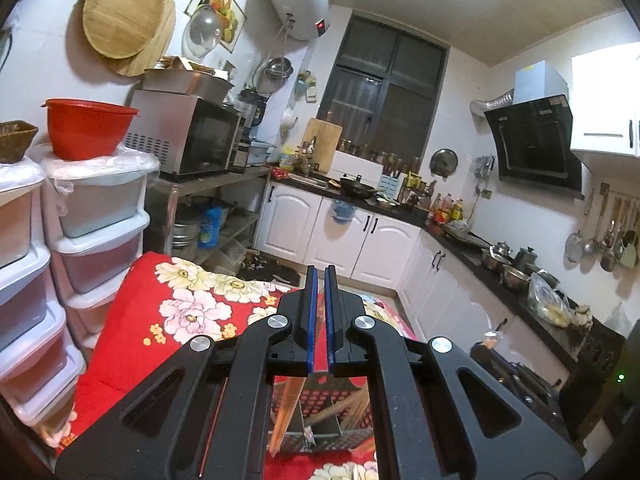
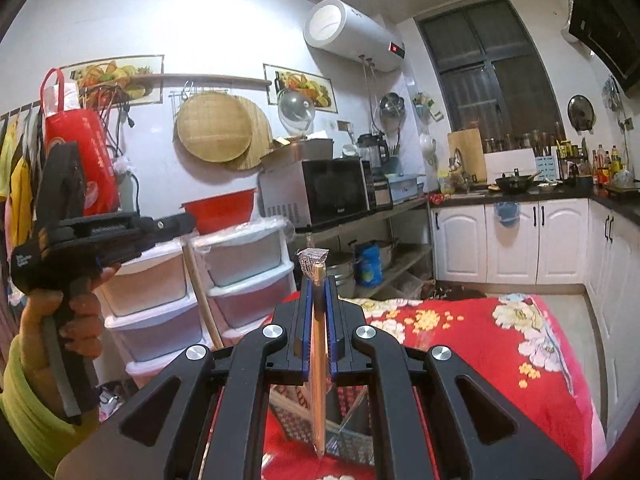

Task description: Organize utensils

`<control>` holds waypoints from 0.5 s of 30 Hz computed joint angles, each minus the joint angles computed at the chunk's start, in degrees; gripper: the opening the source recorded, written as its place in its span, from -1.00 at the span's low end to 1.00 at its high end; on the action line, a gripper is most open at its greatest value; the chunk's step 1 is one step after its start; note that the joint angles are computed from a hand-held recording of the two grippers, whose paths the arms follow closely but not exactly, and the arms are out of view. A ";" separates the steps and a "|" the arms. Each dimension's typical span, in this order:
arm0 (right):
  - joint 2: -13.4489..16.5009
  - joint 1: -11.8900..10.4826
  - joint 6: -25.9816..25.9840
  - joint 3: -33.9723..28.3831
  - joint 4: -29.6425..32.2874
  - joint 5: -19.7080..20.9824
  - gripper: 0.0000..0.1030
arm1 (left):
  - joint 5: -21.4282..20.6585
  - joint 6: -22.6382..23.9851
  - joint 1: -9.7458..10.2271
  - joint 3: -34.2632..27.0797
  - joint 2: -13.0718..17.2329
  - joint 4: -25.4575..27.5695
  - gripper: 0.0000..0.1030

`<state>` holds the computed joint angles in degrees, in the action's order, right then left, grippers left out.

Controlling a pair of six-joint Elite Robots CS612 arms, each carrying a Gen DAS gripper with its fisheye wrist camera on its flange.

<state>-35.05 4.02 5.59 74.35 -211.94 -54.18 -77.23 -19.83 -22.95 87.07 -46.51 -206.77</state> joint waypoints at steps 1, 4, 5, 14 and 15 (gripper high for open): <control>0.20 -0.05 0.33 -0.53 -0.21 -0.06 -0.88 | 0.13 -0.17 0.06 -0.42 0.16 0.31 -1.00; 0.73 -0.14 1.27 -1.94 -0.81 -0.72 -0.88 | 0.65 -0.32 0.18 -1.96 0.70 1.29 -1.00; 0.99 -0.22 1.74 -2.53 -0.83 -0.71 -0.88 | 0.66 -0.44 0.22 -2.54 0.92 1.62 -1.00; 2.75 -0.46 3.04 -5.69 -0.54 -2.51 -0.88 | 0.38 0.26 0.25 -6.90 3.66 3.16 -1.00; 2.97 -0.46 3.15 -6.07 -0.21 -2.80 -0.88 | 0.09 0.11 0.30 -7.47 4.04 3.67 -1.00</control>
<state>-32.08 3.57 8.74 68.28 -212.15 -56.98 -77.14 -19.73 -22.65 79.60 -42.47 -203.10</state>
